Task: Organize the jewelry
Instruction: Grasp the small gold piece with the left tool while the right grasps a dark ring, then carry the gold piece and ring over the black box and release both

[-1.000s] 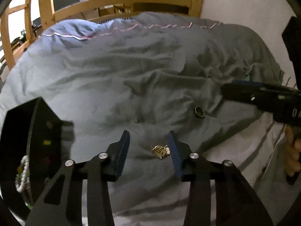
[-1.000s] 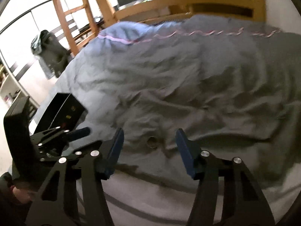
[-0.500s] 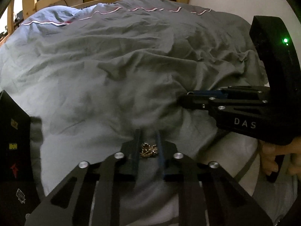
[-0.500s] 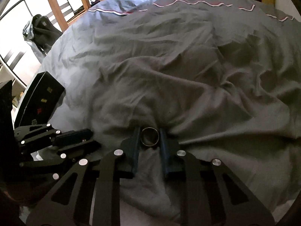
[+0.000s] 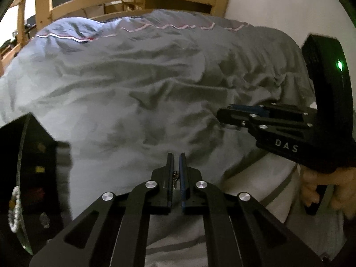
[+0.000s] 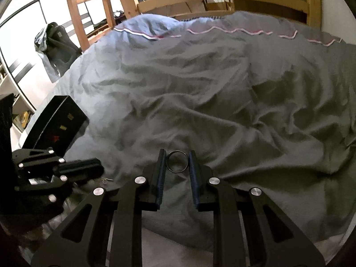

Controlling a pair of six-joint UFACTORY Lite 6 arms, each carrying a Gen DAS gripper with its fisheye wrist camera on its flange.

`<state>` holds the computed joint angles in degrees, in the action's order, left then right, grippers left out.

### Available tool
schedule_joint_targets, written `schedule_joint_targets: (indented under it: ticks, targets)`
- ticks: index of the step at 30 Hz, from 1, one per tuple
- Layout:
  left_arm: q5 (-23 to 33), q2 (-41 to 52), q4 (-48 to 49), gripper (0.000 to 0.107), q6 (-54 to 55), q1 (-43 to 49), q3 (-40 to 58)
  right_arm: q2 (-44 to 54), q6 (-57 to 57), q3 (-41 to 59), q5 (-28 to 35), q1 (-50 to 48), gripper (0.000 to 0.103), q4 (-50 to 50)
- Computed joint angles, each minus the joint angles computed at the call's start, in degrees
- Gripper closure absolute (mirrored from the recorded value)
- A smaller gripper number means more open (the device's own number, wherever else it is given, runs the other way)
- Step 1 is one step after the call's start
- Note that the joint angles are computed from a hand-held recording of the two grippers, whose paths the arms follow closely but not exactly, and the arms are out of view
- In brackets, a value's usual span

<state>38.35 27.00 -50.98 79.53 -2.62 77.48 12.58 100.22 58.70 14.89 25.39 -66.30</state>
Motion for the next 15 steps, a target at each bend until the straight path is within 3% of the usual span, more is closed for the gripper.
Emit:
schedule_joint_targets:
  ticks: [15]
  targets:
    - [5.6,-6.8,-2.4,0.102,1.4,7.2,-1.2,-7.0,3.4,-3.8,5.6,4.5,0.082,-2.3]
